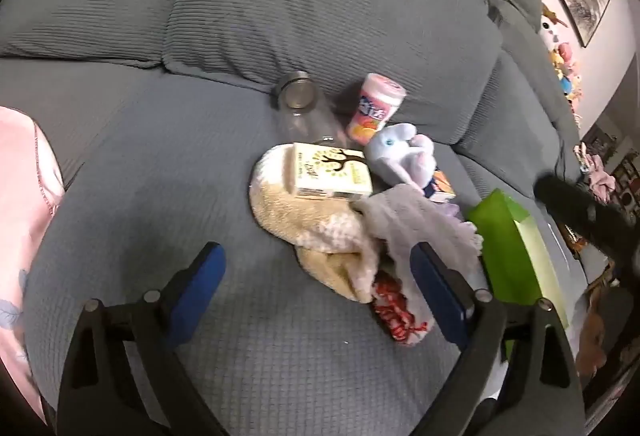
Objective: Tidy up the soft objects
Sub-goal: 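Reach the right gripper to the grey knitted cloth and close on it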
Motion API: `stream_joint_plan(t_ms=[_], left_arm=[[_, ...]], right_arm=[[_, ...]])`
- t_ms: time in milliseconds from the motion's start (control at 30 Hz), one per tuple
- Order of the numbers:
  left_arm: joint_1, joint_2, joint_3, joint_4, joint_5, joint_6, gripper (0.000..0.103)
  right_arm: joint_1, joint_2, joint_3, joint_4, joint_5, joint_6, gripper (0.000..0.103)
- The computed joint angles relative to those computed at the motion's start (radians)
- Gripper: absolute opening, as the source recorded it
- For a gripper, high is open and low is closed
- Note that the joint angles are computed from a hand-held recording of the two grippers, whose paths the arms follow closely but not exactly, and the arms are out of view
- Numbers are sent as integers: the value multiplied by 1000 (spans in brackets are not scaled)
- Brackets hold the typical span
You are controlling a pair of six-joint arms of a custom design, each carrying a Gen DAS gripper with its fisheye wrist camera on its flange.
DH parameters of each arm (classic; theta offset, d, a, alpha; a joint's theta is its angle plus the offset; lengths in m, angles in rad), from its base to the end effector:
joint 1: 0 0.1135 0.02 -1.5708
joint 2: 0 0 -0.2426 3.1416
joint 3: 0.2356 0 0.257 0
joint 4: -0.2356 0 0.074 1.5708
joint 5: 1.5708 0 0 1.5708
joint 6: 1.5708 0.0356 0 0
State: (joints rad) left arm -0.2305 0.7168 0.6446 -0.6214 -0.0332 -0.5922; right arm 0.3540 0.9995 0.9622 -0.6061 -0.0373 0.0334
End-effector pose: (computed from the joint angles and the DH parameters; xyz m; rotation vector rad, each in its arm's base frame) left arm 0.1706 -0.0388 0.2446 -0.4304 2.2545 -0.3955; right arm 0.2138 0.0804 0.3025 -0.3757 2.1937 0.2550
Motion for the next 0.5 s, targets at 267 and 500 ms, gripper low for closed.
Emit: stream_joint_plan(t_ms=[267,500], left_arm=[[-89,80,27,54,57,-26,78],[-257,229,102,93,-15,-51,56]], right_arm=[[-147,102,-7,27,-230,26,89],[-206,202,4,82,-253,8,77]])
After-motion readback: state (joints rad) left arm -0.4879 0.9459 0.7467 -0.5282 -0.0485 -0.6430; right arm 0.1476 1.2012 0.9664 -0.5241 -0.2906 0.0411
